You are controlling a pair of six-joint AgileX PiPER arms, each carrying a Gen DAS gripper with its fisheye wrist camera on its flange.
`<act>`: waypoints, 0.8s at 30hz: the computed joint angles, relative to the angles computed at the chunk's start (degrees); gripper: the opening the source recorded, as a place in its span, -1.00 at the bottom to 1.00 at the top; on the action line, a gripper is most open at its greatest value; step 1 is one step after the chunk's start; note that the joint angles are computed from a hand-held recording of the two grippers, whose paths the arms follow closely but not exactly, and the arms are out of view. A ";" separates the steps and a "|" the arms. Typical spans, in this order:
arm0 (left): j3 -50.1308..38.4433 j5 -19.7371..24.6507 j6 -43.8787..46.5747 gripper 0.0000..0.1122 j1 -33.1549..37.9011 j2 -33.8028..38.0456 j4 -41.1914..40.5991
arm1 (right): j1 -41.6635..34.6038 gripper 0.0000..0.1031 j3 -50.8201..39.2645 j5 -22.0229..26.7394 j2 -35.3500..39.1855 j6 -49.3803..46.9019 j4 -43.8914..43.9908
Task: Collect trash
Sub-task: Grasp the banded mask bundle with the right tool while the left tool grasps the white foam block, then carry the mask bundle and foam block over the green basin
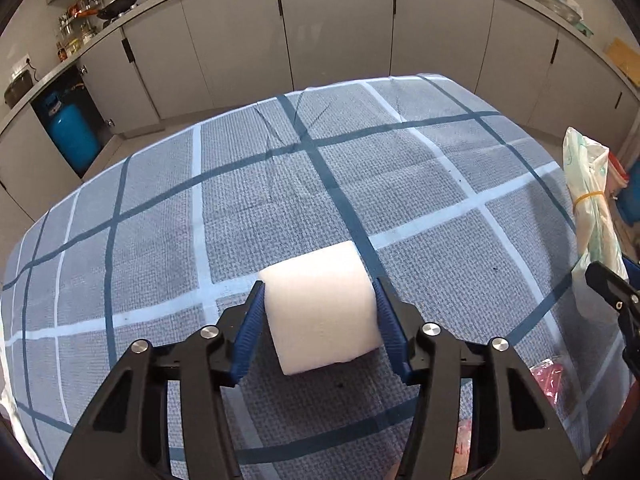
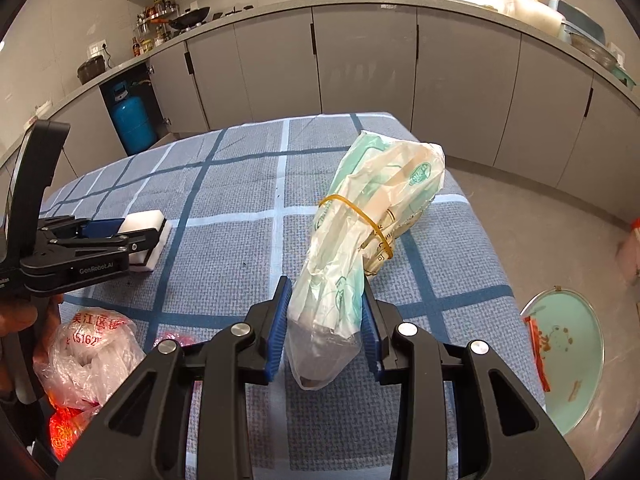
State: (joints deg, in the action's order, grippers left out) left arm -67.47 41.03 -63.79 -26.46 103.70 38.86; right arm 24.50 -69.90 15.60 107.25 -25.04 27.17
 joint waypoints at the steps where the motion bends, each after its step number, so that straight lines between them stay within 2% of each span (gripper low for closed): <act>1: -0.20 1.02 -0.83 -0.06 -0.46 -0.19 1.29 | 0.01 -0.34 0.42 -0.20 -0.45 -0.13 0.25; 7: -1.66 8.82 -5.59 -0.06 -3.57 -3.09 9.20 | -1.60 -0.34 2.78 -1.20 -2.98 -5.22 4.50; 9: -3.13 12.98 -8.14 -0.07 -6.07 -3.74 12.94 | -2.70 -0.34 3.74 -1.27 -3.91 -8.12 7.43; 12: -6.34 15.45 -9.08 -0.06 -9.41 -4.12 14.63 | -4.89 -0.34 5.33 -0.99 -5.43 -13.08 11.79; 17: -16.08 16.09 -7.37 -0.06 -14.68 -0.23 13.75 | -10.91 -0.34 8.40 -0.14 -8.25 -19.81 16.41; 24: -37.09 16.08 1.60 -0.06 -19.38 13.05 7.75 | -22.71 -0.34 11.27 1.94 -9.73 -30.04 22.68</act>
State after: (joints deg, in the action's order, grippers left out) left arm -104.56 57.11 -62.19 -45.83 116.75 46.61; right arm 1.79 -58.64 17.55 97.53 -55.08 49.85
